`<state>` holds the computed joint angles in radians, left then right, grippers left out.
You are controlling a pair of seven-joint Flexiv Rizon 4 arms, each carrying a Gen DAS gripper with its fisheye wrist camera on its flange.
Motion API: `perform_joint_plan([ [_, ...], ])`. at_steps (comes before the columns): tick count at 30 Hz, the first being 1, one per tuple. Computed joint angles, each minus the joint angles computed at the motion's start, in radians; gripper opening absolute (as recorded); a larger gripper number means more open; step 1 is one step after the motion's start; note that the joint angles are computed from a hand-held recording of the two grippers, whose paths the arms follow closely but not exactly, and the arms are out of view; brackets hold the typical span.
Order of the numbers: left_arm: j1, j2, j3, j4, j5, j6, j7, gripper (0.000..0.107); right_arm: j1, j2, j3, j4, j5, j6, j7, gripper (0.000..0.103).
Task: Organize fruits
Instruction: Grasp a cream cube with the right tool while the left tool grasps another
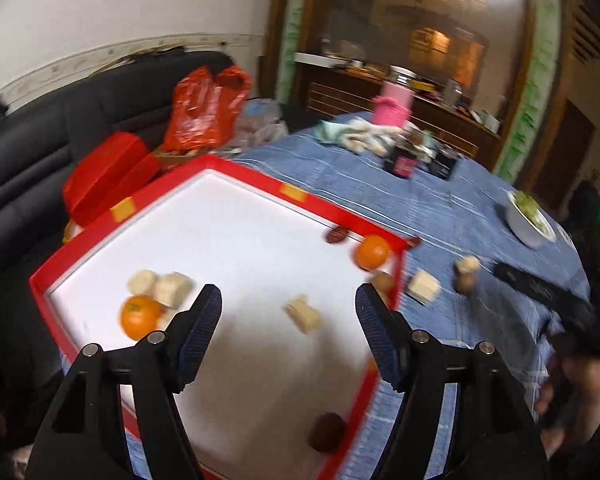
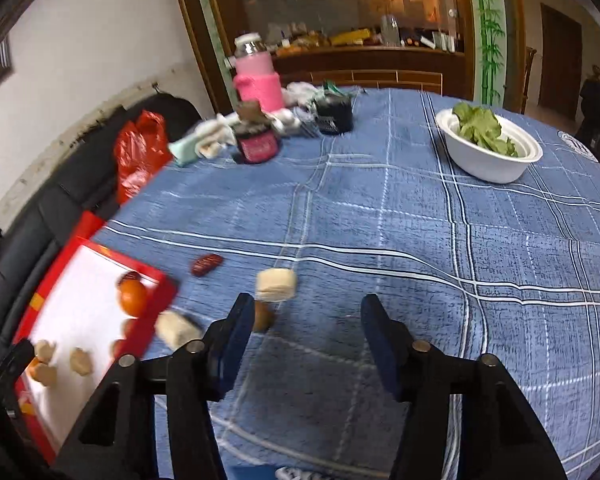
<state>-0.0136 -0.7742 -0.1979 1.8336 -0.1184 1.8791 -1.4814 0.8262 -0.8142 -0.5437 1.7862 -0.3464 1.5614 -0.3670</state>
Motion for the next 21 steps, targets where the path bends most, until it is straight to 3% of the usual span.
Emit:
perform_joint_plan([
  [6,0.072,0.000,-0.121,0.016,0.087,-0.020,0.052,0.069,-0.172,-0.052,0.203,-0.186,-0.060,-0.155,-0.070,0.054],
  [7,0.076,-0.001,-0.133,0.015,0.099,-0.025,0.063,0.069,-0.209,-0.062,0.251,-0.211,-0.065,-0.176,-0.083,0.037],
  [9,0.089,-0.008,-0.163,0.011,0.118,-0.033,0.085,0.069,-0.238,-0.077,0.294,-0.226,-0.010,-0.140,-0.134,0.028],
  [10,0.088,-0.012,-0.170,0.008,0.124,-0.032,0.094,0.069,-0.227,-0.067,0.266,-0.202,-0.080,-0.125,-0.073,0.029],
  [13,0.075,-0.033,-0.188,-0.022,0.140,-0.039,0.132,0.069,-0.135,-0.044,0.132,-0.097,-0.069,0.017,-0.004,0.029],
  [16,0.022,-0.061,-0.167,-0.087,0.124,-0.092,0.177,0.069,0.007,-0.019,-0.039,0.047,0.020,0.165,0.024,0.029],
  [20,-0.068,-0.099,-0.105,-0.196,0.053,-0.210,0.243,0.069,0.129,-0.021,-0.162,0.174,0.165,0.305,0.003,0.029],
  [21,-0.116,-0.106,-0.052,-0.225,0.030,-0.228,0.241,0.069,0.151,-0.028,-0.182,0.197,0.205,0.337,-0.003,0.029],
])
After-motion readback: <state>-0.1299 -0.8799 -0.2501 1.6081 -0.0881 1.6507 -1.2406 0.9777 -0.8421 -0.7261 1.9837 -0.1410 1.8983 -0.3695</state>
